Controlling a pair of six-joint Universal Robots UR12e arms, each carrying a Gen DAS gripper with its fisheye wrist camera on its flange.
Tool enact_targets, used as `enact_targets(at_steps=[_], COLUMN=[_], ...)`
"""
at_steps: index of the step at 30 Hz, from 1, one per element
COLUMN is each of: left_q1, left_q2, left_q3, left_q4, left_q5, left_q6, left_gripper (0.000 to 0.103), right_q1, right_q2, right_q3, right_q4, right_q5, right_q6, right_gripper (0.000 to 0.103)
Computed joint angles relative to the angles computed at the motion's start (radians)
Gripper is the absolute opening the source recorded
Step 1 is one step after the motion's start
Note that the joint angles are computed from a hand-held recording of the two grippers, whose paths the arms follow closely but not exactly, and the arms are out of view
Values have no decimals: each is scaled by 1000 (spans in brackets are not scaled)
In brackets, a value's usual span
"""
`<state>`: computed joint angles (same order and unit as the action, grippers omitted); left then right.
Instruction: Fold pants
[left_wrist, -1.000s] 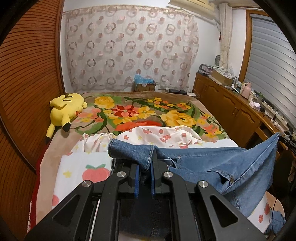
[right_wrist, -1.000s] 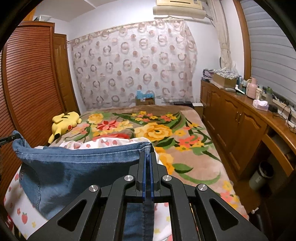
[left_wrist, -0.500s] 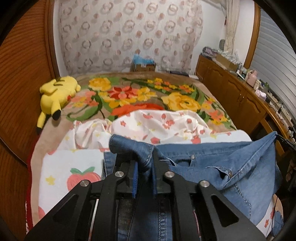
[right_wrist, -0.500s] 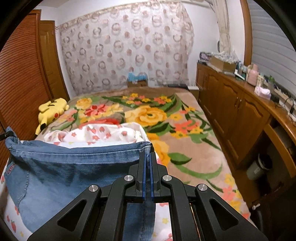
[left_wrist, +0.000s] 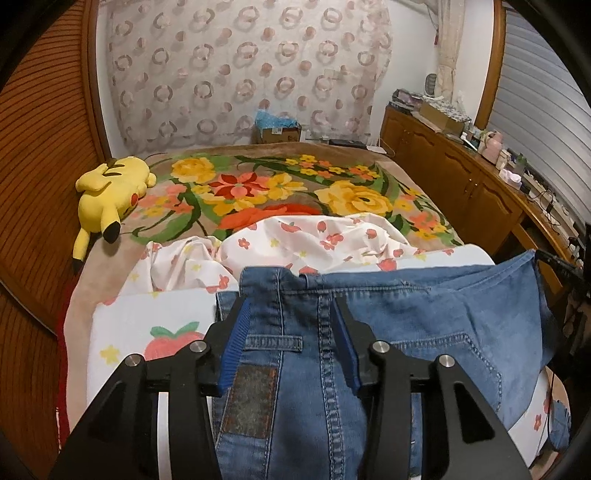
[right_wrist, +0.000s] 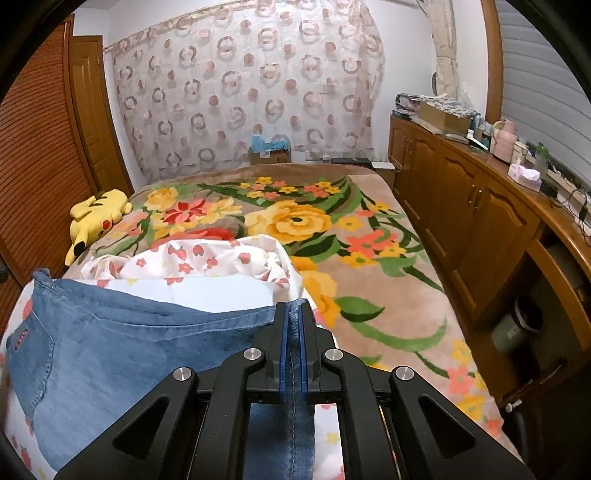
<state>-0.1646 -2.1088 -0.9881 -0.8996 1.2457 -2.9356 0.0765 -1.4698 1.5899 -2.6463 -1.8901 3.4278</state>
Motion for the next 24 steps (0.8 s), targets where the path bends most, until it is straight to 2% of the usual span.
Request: enact_targets(at_steps=[1, 5, 8, 11, 14, 17, 19, 24], left_q1=[1, 0, 0, 0, 1, 5, 6, 13], left_q2=[3, 7, 11, 12, 15, 13, 13, 19], left_q3=[-8, -28, -41, -47, -59, -62, -65, -84], left_q4=[-1, -2, -6, -19, -21, -50, -66, -56], left_q5=[-6, -7, -8, -8, -9, -25, -24, -9], left_q6=[3, 25, 37, 55, 67, 84, 99, 93], left_gripper=[46, 46, 46, 57, 62, 73, 73, 73], right_q1=[4, 17, 25, 36, 41, 50, 52, 57], right_q2=[0, -17, -23, -23, -20, -4, 11, 58], right_q3=[-2, 5, 14, 14, 14, 0, -15, -66], right_q4=[1, -10, -36, -51, -70, -75, -74, -56], right_q5=[-10, -30, -21, -7, 36, 82, 126, 233], right_q6=[-3, -33, -47, -62, -80, -97, -101, -145], right_gripper=[7, 8, 16, 22, 28, 32, 36, 37])
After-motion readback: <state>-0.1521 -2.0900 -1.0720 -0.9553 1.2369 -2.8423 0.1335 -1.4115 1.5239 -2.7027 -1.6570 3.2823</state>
